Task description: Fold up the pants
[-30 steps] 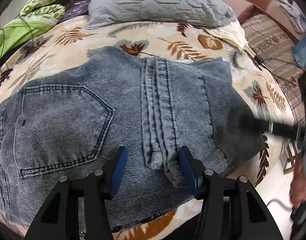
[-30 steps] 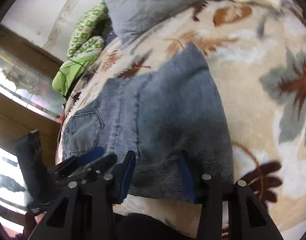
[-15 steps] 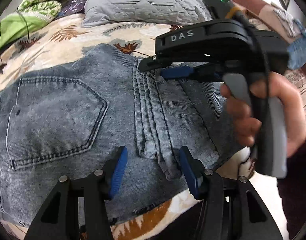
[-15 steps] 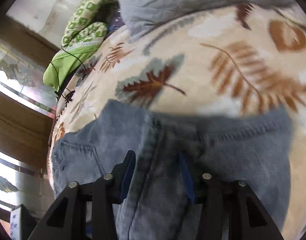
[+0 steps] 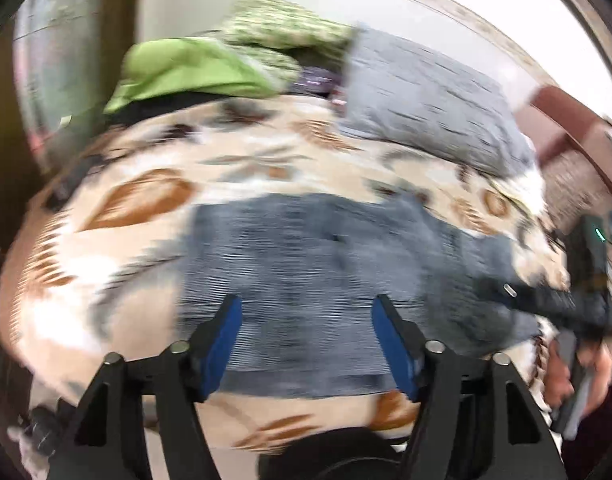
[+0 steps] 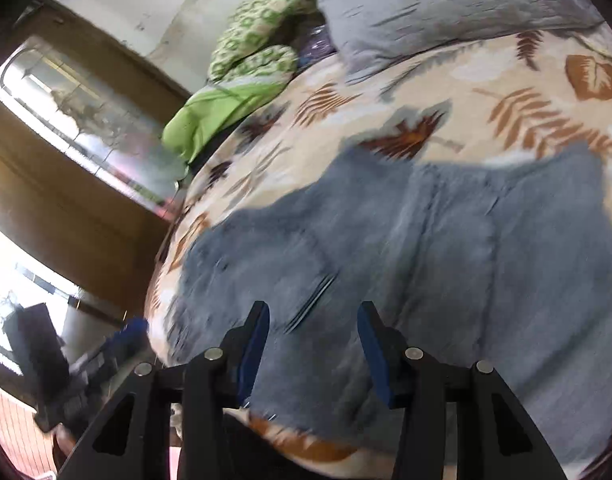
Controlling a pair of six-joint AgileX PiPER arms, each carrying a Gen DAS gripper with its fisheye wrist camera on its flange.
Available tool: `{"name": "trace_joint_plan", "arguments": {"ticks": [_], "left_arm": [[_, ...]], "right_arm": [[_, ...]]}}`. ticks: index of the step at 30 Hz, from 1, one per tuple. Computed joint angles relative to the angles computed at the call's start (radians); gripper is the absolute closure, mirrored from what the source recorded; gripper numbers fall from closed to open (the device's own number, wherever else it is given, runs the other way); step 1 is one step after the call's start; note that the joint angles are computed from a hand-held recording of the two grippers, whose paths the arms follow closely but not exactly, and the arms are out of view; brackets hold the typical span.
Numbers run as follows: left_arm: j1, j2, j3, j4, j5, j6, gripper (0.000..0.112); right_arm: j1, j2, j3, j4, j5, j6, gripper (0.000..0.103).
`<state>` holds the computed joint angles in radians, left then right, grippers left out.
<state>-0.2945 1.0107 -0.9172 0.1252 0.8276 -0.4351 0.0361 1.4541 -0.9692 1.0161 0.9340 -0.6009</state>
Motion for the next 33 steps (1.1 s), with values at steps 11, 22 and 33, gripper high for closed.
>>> {"name": "trace_joint_plan", "arguments": {"ticks": [11, 22, 33], "left_arm": [[0.214, -0.062, 0.118, 0.039, 0.042, -0.015, 0.035], [0.136, -0.065, 0.104, 0.183, 0.069, -0.131, 0.035], [0.094, -0.044, 0.101, 0.252, 0.091, -0.195, 0.035]], "right_arm": [[0.219, -0.101, 0.084, -0.279, -0.225, 0.331, 0.054], [0.295, -0.121, 0.130, -0.351, -0.334, 0.389, 0.054], [0.362, -0.149, 0.186, -0.406, -0.462, 0.428, 0.053]]}}
